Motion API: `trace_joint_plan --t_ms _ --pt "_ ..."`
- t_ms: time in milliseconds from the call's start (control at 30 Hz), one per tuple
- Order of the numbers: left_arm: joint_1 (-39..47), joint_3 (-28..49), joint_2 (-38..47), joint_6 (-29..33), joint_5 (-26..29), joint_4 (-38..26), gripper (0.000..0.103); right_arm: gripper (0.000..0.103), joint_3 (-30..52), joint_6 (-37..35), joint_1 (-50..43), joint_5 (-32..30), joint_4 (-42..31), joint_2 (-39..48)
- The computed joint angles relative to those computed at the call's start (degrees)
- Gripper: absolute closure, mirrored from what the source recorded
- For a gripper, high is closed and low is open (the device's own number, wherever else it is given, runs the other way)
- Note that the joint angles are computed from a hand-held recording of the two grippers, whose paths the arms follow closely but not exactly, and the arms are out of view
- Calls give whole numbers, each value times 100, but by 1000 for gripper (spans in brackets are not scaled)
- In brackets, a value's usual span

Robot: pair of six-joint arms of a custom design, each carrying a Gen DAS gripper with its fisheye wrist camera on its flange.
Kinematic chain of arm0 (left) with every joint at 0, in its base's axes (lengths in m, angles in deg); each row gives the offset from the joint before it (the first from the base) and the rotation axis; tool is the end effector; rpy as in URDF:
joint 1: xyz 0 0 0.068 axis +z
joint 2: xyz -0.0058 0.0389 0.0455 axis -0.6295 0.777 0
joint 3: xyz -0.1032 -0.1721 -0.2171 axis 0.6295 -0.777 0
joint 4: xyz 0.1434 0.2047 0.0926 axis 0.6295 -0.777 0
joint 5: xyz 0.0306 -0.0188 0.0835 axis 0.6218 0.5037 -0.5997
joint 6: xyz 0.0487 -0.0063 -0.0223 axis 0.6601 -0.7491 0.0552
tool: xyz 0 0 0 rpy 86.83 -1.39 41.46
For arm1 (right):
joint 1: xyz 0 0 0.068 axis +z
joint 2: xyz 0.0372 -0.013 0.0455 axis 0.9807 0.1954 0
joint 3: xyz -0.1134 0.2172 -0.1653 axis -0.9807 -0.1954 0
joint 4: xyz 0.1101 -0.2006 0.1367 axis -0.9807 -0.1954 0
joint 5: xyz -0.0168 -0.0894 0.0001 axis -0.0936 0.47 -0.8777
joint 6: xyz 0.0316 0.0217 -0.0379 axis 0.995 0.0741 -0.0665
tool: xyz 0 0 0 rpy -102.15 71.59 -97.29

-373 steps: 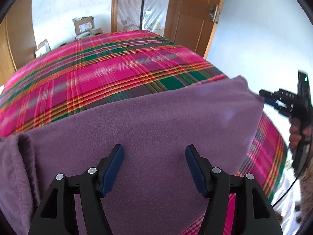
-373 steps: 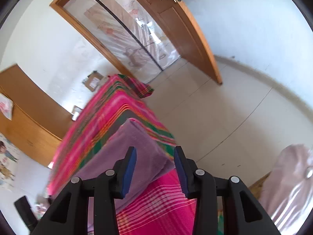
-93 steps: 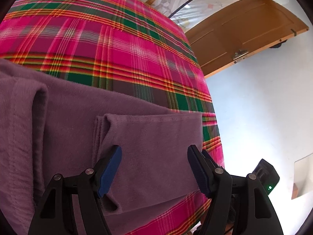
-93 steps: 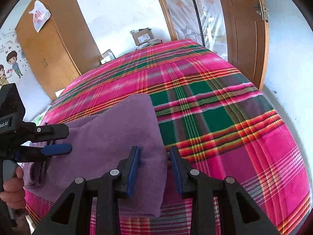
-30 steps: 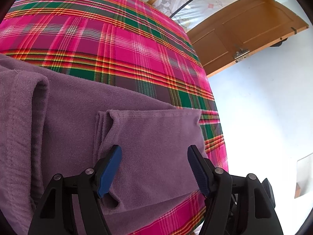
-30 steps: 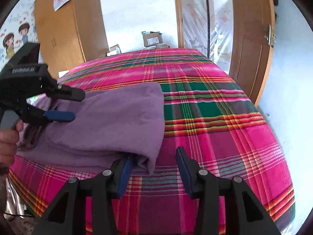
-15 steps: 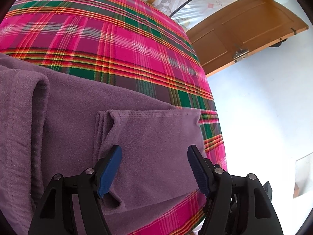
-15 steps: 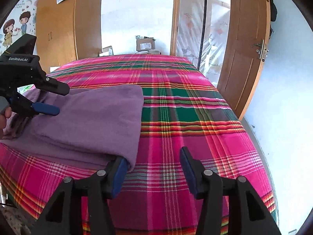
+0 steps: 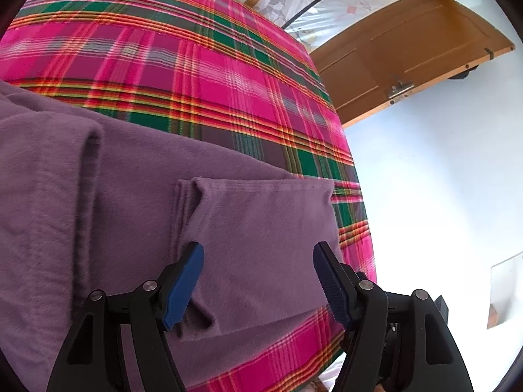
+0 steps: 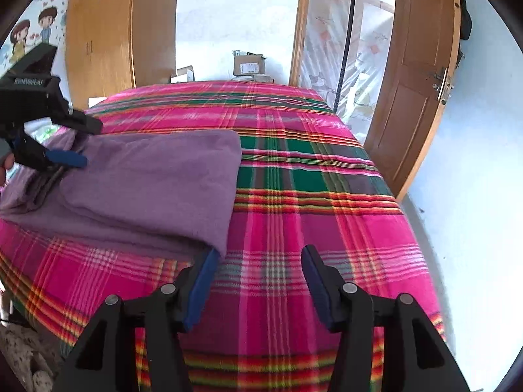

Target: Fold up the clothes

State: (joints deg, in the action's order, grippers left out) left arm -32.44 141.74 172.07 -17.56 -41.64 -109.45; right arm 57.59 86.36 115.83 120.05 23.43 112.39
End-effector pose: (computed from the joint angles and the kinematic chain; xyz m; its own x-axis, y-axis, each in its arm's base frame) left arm 0.4368 0.0253 0.2139 -0.9419 0.1461 -0.3025 0.3130 0.7086 -0.6323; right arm 0.2089 0.1305 0.2060 -0.6770 0.1220 -0.7258 0.2675 0.9595 -0.0882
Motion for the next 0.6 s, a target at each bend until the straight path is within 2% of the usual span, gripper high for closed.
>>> trace_joint_plan --t_ms 67,200,400,600 --pt "88 -1 -92 -22 32 11 31 50 29 196 135 121 -229 -201" --pt "288 72 -228 77 274 -150 31 52 -29 5 215 8 402 -495" --pt "609 89 -446 410 352 -318 31 52 667 -873 129 -668 1290 547" --pt "1061 136 -501 556 323 -347 31 52 1670 -1426 160 -1231 1462 1771"
